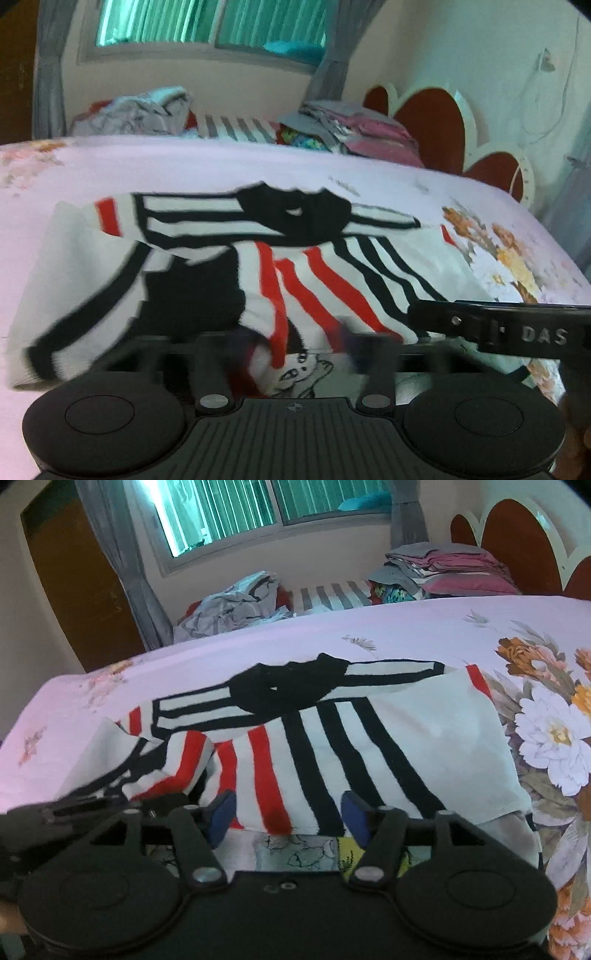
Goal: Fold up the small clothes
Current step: 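Fold the held sleeve across the sweater body with the left tool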
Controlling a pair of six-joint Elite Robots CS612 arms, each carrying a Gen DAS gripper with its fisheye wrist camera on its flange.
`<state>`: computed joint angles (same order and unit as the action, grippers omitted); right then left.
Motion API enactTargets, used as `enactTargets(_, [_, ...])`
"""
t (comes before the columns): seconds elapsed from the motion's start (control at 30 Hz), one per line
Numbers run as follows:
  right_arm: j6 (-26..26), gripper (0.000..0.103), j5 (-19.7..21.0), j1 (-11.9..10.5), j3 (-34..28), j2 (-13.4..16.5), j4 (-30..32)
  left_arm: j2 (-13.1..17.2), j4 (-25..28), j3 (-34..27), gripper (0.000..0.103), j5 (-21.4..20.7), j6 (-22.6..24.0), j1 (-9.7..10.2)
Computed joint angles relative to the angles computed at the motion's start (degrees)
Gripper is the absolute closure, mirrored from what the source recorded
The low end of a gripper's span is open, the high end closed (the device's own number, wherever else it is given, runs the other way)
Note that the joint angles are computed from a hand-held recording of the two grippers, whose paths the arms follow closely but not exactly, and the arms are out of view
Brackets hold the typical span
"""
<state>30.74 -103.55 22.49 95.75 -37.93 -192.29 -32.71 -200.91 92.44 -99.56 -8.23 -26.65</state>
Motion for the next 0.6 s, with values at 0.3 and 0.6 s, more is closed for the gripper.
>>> enactTargets(0.3, [-8.32, 0.027, 4.95, 1.97, -6.17, 2.69, 1.69, -2.9, -9.0, 8.38, 0.027, 10.89, -1.39, 2.4])
enactTargets(0.6, [-15.31, 0.062, -0.85, 4.58, -14.5, 6.59, 12.26, -0.99, -6.95, 8.26, 0.027, 16.98, -2.01, 3.99])
